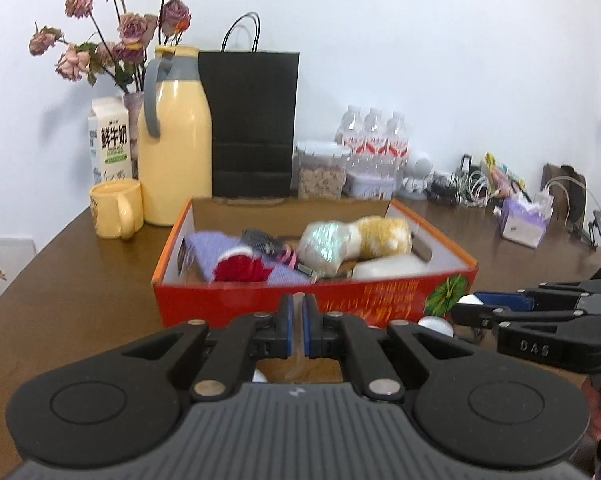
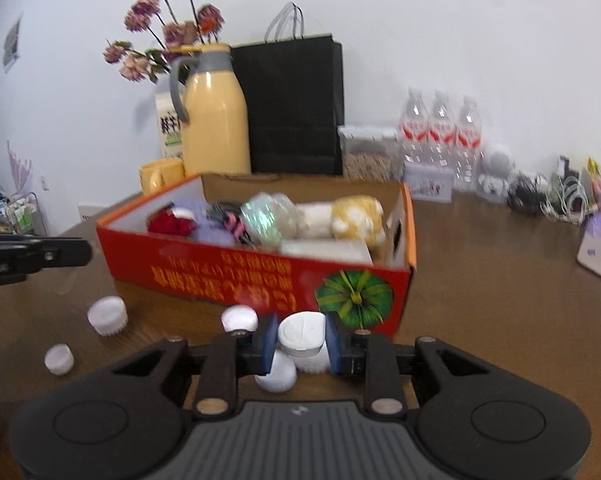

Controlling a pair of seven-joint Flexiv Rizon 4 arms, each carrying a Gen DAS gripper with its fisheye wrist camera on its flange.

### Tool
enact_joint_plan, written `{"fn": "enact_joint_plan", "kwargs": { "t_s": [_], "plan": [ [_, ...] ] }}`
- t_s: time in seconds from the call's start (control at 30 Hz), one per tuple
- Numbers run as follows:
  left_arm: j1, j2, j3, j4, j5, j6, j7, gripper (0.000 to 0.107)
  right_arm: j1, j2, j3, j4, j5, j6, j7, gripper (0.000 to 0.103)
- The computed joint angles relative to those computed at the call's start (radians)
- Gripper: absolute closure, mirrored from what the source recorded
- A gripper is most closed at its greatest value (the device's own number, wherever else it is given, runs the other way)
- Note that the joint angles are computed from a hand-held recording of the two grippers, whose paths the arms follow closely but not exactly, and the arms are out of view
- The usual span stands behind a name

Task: Organize objects
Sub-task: 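Lower the hook into the box with the left tool while the right tool drops the white cap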

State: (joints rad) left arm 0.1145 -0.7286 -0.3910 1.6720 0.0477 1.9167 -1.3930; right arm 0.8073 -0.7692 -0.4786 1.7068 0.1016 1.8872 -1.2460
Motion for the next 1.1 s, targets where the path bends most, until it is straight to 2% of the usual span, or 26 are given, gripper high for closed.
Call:
{"fn": "enact_joint_plan", "kwargs": {
  "t_s": [0.23,0.37,0.5,0.6,0.67,0.8,1.07,1.1],
  "plan": [
    [-0.047,-0.061,0.012,-0.142,-0.043,-0.028,0.011,0.101,-0.019,-0.044,-0.010,-0.122,-0.014,-0.003,-0.002,0.078],
    [-0.086,-0.113,0.038,-0.246,-0.089,-0.061,0.025,0.101,-0.055,-0.097,-0.005,-0.238,-0.048,-0.052,0.027,0.078],
    [-0.141,-0.190,0.082,-0.394,-0.159,-0.124,0.045,0.101,-0.095,-0.179,-0.017,-0.378,-0.091,-0.114,0.107,0.078],
    [-0.230,-0.263,0.205,-0.541,-0.255,-0.189,0.033,0.101,-0.121,-0.246,-0.037,-0.474,-0.113,-0.149,0.188,0.078],
    [-0.253,-0.292,0.245,-0.589,-0.284,-0.226,0.031,0.101,-0.157,-0.267,0.001,-0.507,-0.144,-0.163,0.216,0.078],
    [-0.270,-0.307,0.282,-0.604,-0.294,-0.262,0.045,0.101,-0.220,-0.259,0.088,-0.513,-0.214,-0.193,0.247,0.078],
    [-0.320,-0.309,0.373,-0.588,-0.313,-0.221,0.009,0.099,-0.203,-0.248,0.048,-0.465,-0.271,-0.187,0.327,0.076],
    [-0.327,-0.308,0.386,-0.583,-0.316,-0.209,0.002,0.096,-0.199,-0.245,0.044,-0.458,-0.275,-0.188,0.335,0.075]
  ]
}}
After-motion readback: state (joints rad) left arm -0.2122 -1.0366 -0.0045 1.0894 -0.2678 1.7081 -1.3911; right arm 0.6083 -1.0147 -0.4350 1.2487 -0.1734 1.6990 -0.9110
